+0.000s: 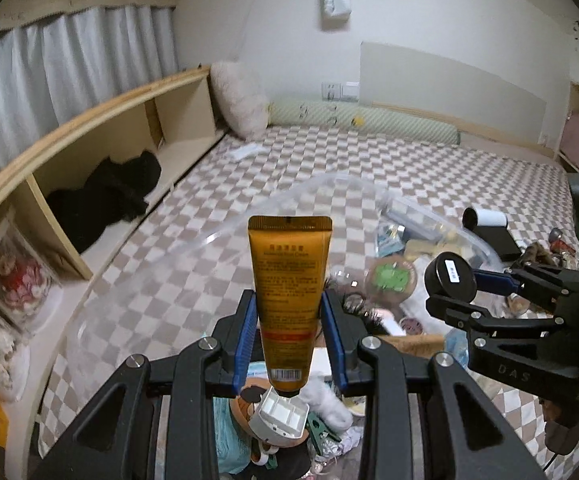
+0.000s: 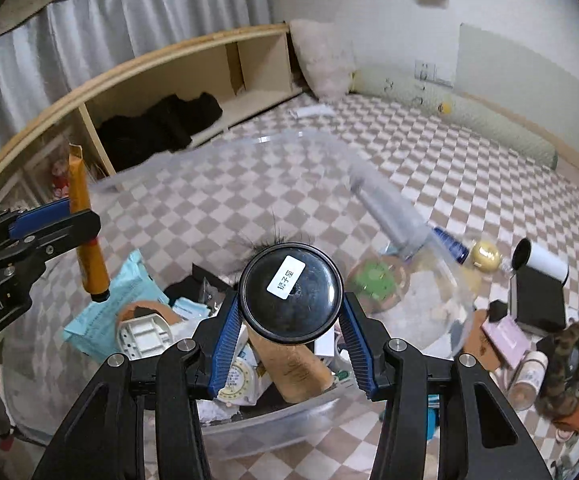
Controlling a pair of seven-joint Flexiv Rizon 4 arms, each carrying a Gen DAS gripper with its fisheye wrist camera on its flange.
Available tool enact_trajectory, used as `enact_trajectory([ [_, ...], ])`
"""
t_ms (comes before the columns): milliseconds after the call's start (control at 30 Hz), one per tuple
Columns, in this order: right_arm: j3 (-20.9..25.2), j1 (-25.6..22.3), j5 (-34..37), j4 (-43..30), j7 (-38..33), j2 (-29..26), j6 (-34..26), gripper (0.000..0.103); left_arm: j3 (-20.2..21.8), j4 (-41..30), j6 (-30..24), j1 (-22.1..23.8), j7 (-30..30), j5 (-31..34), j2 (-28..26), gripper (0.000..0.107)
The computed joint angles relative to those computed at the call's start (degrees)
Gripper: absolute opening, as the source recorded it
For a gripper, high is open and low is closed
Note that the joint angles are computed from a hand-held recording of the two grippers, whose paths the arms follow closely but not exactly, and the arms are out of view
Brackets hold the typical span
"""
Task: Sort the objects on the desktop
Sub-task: 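Carry the orange tube and black jar with both tools over the clear bin, then open the left tool to drop the tube into the bin while the right tool releases the jar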
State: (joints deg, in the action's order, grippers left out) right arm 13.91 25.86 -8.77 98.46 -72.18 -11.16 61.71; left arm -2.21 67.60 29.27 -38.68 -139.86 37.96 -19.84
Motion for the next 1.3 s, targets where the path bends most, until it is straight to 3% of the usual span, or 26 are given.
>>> enact_trajectory([
  [233, -0.1, 0.8, -0.7, -1.6, 0.1, -2.5, -2.3, 0.05, -0.4, 0.4, -1.5, 2.1, 0.4, -6.0, -0.6, 0.032],
  [500, -0.1, 1.6, -1.3, -3.6, -0.7, -3.9, -5.5, 0.05, -0.7, -3.3, -7.5, 2.7, 4.4, -11.4, -3.9, 0.032],
  [733, -0.6, 2.6, -3.3, -4.2, -0.4, -4.6, -7.6, 0.05, -0.6, -1.8, -6.6, 3.8, 4.8, -15.6, -4.0, 0.032],
  [1300, -0.9, 3.1, -4.9, -4.6, -0.6, -4.6, -10.4, 0.05, 0.0, -4.5, -10.8, 2.5, 6.0, -15.5, -5.5, 0.033],
])
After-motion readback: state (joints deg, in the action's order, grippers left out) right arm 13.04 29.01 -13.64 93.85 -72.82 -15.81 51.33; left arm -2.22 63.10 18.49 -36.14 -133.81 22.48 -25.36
